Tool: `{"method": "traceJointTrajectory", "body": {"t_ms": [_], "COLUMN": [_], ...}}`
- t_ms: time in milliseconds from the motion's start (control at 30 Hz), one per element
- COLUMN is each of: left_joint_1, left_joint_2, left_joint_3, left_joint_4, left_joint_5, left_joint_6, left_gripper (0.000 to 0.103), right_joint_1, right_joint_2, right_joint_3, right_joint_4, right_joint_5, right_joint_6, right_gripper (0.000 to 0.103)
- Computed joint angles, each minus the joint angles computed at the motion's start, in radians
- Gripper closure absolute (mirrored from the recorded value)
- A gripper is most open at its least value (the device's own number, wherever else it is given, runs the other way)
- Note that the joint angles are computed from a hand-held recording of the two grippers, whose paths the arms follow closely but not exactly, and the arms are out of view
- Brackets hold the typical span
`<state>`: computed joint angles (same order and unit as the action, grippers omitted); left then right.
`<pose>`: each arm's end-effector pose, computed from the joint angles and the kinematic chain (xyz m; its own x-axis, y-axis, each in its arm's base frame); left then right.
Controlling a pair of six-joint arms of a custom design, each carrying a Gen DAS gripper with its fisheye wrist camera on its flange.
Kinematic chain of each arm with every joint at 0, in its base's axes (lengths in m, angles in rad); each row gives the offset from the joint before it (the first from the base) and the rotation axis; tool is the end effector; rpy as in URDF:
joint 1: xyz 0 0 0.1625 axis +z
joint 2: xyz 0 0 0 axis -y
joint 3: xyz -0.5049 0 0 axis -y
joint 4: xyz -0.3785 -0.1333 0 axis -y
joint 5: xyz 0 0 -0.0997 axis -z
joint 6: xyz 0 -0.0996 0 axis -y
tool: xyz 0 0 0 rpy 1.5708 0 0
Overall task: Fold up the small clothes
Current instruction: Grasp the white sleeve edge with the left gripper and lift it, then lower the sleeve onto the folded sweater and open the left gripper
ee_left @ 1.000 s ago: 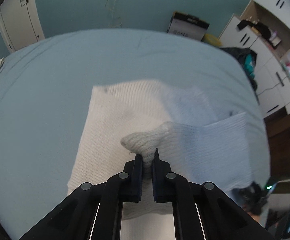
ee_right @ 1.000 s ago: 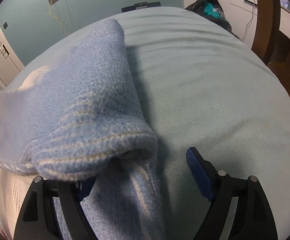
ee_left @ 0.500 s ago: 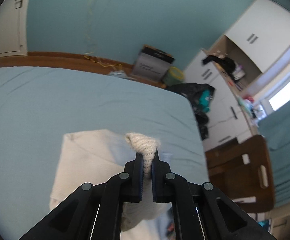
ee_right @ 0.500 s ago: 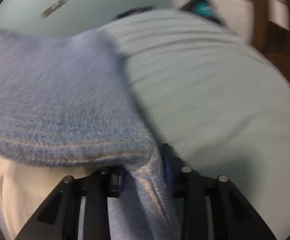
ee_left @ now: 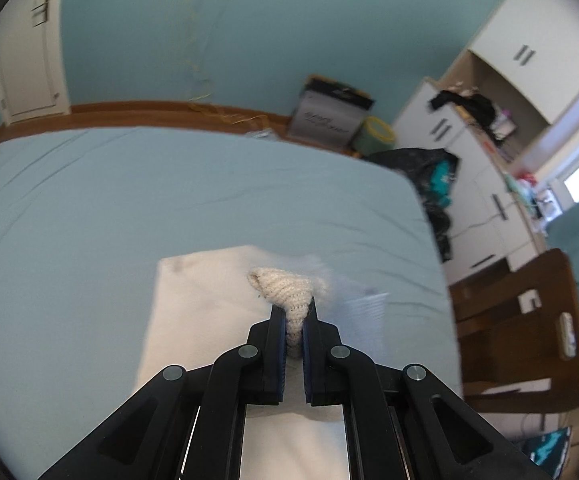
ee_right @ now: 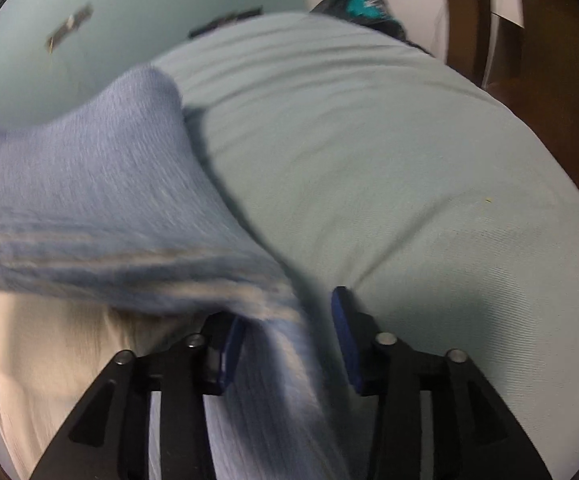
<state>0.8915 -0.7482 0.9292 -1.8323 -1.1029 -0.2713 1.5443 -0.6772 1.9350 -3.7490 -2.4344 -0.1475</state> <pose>-0.3947 -0.7724 0.3573 -0.8588 0.3052 -0.4116 0.4111 0.8898 -0.1980 0.0411 -0.6232 0.1589 -0.6289 0.5263 0.5723 -0.0772 0.6901 -0.7196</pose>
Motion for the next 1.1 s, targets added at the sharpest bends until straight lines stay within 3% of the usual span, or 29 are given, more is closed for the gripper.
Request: {"method": "traceJointTrajectory", "body": {"t_ms": [67, 100, 167, 233, 267, 333, 367, 400, 467, 567, 700, 800, 867, 933, 1033, 1100], "left_joint_1": [0.029, 0.047, 0.1, 0.155, 0.179, 0.214, 0.22, 0.224, 0.224, 0.2, 0.155, 0.131, 0.116, 0.119, 0.136, 0.148], "left_joint_2": [-0.017, -0.022, -0.032, -0.029, -0.027, -0.031, -0.035, -0.047, -0.071, -0.089, -0.086, -0.072, -0.06, -0.047, -0.037, -0.04], "left_joint_3": [0.041, 0.063, 0.108, 0.123, 0.132, 0.16, 0.171, 0.199, 0.243, 0.31, 0.419, 0.514, 0.574, 0.587, 0.596, 0.613], "left_joint_4": [-0.011, -0.021, -0.059, -0.054, -0.043, -0.005, 0.0, -0.019, -0.064, -0.109, -0.223, -0.358, -0.457, -0.466, -0.452, -0.473], "left_joint_5": [0.047, 0.073, 0.091, 0.057, 0.051, 0.103, 0.119, 0.137, 0.135, 0.154, 0.235, 0.319, 0.384, 0.409, 0.432, 0.447], "left_joint_6": [0.022, 0.046, 0.035, 0.016, 0.005, -0.052, -0.065, -0.072, -0.059, 0.031, 0.196, 0.326, 0.39, 0.393, 0.349, 0.32], "left_gripper": [0.097, 0.097, 0.096, 0.09, 0.082, 0.046, 0.018, 0.016, 0.016, 0.015, 0.013, 0.013, 0.013, 0.013, 0.013, 0.013], "right_joint_1": [0.03, 0.043, 0.054, 0.056, 0.056, 0.056, 0.059, 0.071, 0.077, 0.053, 0.029, 0.006, -0.011, -0.01, 0.008, 0.006], "right_joint_2": [-0.018, -0.028, -0.045, -0.075, -0.082, -0.077, -0.064, -0.05, -0.026, -0.03, -0.012, 0.022, 0.038, 0.067, 0.139, 0.154], "right_joint_3": [-0.008, 0.002, 0.041, 0.073, 0.072, 0.054, 0.038, 0.033, 0.015, 0.017, -0.057, -0.118, -0.114, -0.141, -0.216, -0.232], "right_joint_4": [0.145, 0.167, 0.12, 0.13, 0.141, 0.146, 0.154, 0.16, 0.133, 0.059, 0.09, 0.187, 0.126, 0.047, -0.091, -0.137], "right_joint_5": [-0.114, -0.139, -0.08, 0.003, 0.028, 0.052, 0.04, 0.014, -0.006, 0.145, 0.202, 0.119, 0.106, 0.032, -0.118, -0.144], "right_joint_6": [0.061, 0.09, 0.108, 0.154, 0.164, 0.145, 0.132, 0.124, 0.09, 0.068, 0.004, -0.018, -0.023, -0.062, -0.236, -0.268], "right_gripper": [0.045, 0.044, 0.043, 0.043, 0.043, 0.043, 0.043, 0.043, 0.043, 0.043, 0.043, 0.043, 0.043, 0.043, 0.043, 0.036]}}
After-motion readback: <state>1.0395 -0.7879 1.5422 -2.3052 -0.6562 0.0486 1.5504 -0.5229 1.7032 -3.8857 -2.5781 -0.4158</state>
